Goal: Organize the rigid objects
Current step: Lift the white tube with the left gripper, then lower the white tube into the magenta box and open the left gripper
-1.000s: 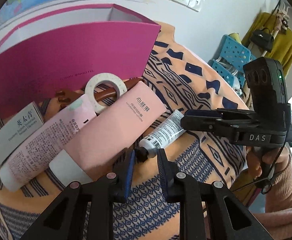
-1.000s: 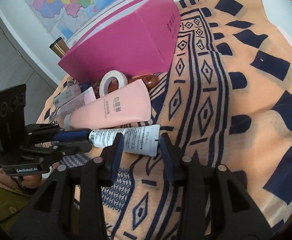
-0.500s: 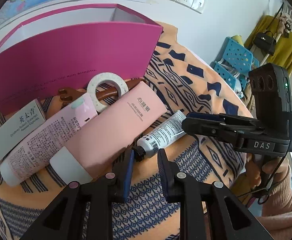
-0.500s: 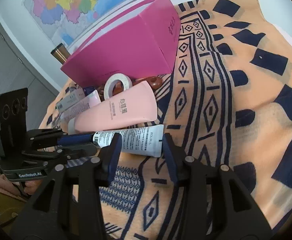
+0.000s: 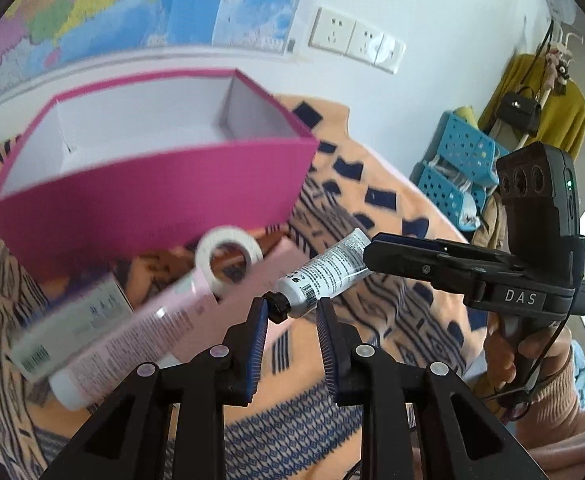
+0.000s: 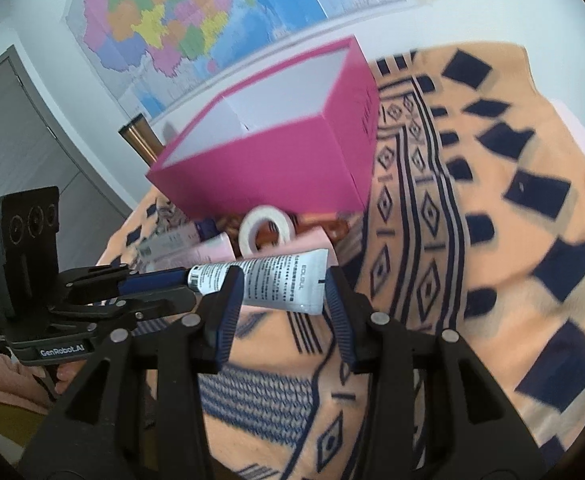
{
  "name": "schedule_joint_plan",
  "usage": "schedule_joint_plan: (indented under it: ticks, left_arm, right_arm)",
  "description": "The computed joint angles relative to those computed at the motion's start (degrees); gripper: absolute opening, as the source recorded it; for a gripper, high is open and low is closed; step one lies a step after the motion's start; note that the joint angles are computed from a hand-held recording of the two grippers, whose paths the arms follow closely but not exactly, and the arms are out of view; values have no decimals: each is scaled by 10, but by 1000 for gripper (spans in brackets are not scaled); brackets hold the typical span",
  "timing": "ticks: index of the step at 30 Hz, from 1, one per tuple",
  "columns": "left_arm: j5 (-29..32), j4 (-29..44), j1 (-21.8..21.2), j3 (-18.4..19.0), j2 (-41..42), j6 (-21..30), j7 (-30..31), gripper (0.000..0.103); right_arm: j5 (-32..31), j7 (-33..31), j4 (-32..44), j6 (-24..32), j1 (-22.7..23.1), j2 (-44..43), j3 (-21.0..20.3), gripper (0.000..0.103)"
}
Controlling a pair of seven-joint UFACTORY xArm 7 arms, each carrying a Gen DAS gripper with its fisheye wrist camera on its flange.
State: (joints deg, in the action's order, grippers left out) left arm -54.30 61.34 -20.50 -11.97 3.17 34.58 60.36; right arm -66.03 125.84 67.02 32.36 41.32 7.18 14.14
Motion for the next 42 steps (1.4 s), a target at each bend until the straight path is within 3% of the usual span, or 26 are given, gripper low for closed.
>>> schedule_joint_plan:
  ticks: [10,17,27,36,42]
  left_arm:
    - [-17,67,7,-3,22,-28,16,24]
    - [-6,130,13,-16,62,-62,8,26]
    - [82,237,29,-37,156,-49,-68,26]
    - [159,313,49,-53,232,10,-150,26]
    - [192,325,44,-56,248,12,-176,26]
  right_arm:
    - [-10,-73,62,26,-12,9,-12,45]
    - [-6,-118,100,12,-29,27,-33,45]
    - [49,-180,129,-13,-44,59,-61,45]
    - [129,-262,159,20,-32,88,-75,45]
    - [145,-272,166,39,-20,96,-84,46]
